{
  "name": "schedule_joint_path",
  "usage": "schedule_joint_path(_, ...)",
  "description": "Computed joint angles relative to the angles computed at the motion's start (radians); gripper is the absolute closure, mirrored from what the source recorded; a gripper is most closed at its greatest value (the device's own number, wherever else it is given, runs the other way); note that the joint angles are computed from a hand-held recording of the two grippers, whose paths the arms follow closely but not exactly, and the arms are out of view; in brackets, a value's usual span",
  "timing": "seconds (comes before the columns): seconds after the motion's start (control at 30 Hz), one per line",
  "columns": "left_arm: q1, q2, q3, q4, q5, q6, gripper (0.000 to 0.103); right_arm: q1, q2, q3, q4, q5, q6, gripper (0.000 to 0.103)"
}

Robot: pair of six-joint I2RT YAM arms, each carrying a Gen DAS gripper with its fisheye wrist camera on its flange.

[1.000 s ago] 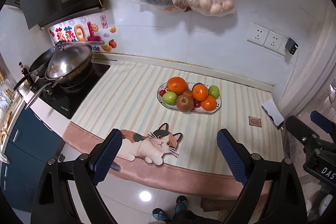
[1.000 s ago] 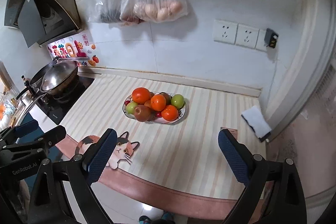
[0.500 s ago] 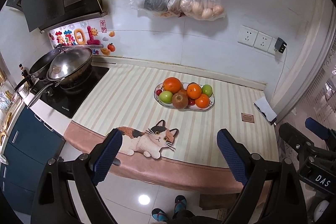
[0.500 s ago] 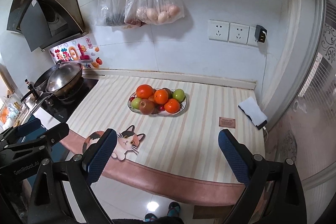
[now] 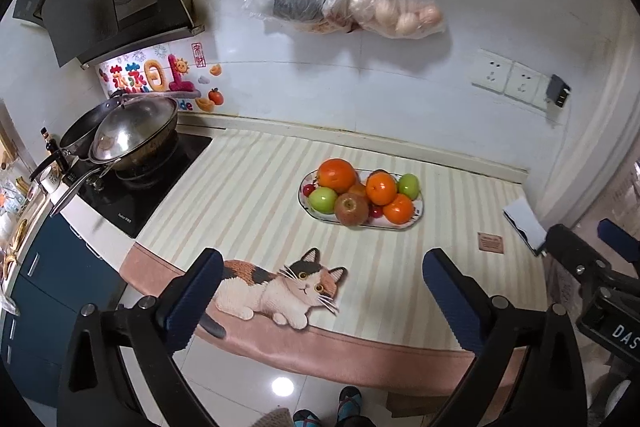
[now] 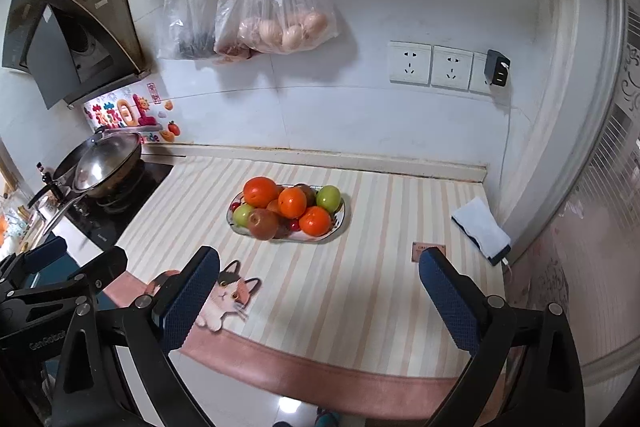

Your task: Organize fruits

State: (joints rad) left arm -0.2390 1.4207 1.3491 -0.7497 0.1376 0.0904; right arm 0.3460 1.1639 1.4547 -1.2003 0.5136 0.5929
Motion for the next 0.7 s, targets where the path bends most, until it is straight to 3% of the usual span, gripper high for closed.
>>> schedule_joint_path(0.3,-0.014,0.117,0.041,0.054,-0.060,-0.026,0.001,-0.122,0.078,-0.055,0.155,-0.077,-0.122,0.001)
schedule_joint_path(0.7,-0.012,0.201,0.090,0.054,-0.066,-0.030,0.001,-0.136,0.171,-0.093,0.253,-0.120,-0.141,0.001)
